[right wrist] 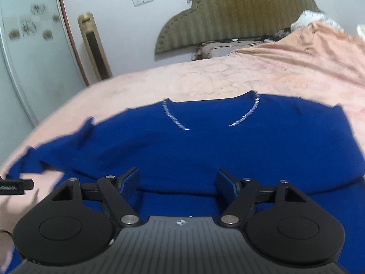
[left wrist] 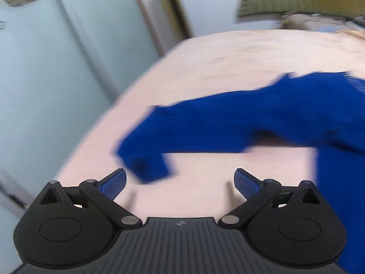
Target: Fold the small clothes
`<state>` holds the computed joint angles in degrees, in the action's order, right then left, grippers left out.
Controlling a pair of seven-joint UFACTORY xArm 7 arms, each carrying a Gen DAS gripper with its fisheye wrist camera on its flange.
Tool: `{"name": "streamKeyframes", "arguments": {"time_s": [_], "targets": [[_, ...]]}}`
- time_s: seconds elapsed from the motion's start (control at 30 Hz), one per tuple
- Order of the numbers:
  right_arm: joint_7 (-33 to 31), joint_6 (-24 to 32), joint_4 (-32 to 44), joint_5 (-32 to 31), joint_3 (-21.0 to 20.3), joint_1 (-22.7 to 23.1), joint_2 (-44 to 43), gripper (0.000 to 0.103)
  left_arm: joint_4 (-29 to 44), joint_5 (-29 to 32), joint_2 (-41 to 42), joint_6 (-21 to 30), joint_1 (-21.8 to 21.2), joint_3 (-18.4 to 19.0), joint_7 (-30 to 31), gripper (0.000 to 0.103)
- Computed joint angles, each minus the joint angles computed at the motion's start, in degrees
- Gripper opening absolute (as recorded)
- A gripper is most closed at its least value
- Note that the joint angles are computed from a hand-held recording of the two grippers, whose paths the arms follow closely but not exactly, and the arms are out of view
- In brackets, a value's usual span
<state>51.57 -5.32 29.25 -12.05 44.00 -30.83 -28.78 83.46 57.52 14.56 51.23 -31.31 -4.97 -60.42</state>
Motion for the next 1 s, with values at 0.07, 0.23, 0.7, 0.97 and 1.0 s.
{"name": "streamKeyframes", "arguments": {"time_s": [0.07, 0.23, 0.7, 0.97, 1.0], "targets": [[-0.3, -1.6, -0.5, 0.4, -1.0, 0.6, 0.5, 0.077, -2.6, 1.5, -1.4, -1.5, 1.3, 0.9, -0.1, 0.101], [0.1, -2.2, 0.7, 1.6, 2.9, -3.2, 2.9, 0.079, -8.3, 6.7, -3.6, -11.4, 5.7, 1.5, 4.1, 0.101], [-2.2, -3.6, 1.8, 3.7, 10.6, -10.0, 3.4, 0.091, -7.7, 0.0, 0.3, -27.4, 12.2, 1.4, 27.2, 0.018], [-2.6, -4.4, 1.6, 4.5, 11.0, -10.3, 3.5, 0.092, -2.9, -14.1, -1.0, -26.7, 10.3, 2.8, 26.0, 0.009], [-2.6, -4.6, 1.4, 4.8, 10.8, -10.1, 3.4, 0.092, -1.8, -16.5, -1.4, -27.2, 10.5, 2.6, 26.1, 0.009]]}}
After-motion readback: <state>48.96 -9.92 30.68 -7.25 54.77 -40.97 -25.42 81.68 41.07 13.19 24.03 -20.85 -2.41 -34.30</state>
